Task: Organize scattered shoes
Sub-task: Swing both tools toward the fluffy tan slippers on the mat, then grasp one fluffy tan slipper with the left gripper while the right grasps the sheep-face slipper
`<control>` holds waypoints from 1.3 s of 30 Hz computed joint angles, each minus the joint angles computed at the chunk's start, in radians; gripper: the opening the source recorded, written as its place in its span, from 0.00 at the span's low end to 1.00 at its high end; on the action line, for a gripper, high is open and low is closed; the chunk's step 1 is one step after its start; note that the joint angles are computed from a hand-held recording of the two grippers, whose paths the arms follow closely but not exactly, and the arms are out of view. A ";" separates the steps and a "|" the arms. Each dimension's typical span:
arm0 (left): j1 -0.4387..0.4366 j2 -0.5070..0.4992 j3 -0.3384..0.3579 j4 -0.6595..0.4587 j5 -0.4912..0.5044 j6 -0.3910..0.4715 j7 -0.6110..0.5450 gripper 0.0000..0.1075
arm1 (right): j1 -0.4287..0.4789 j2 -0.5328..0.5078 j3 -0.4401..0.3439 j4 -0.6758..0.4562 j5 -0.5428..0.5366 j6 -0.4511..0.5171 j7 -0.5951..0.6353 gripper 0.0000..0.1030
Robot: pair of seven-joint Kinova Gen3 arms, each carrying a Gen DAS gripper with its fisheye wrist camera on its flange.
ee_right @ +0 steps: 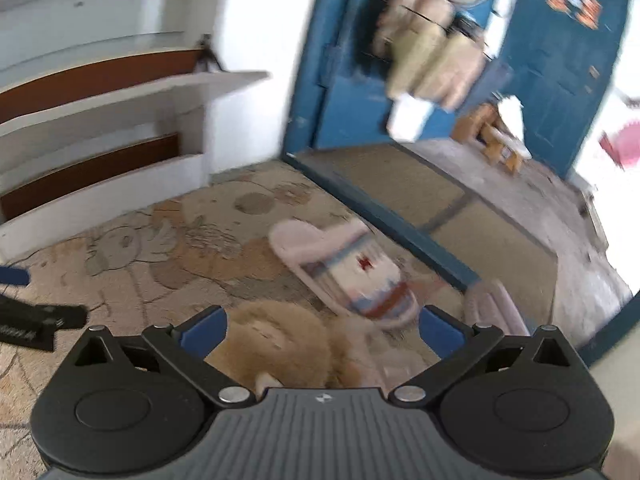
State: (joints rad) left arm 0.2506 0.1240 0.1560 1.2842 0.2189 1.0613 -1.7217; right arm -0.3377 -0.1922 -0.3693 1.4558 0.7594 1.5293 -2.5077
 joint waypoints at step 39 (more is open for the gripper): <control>0.187 0.013 0.067 0.111 -0.068 -0.067 -0.001 0.96 | 0.351 -0.368 -0.040 0.348 -0.457 -0.080 -0.035 0.77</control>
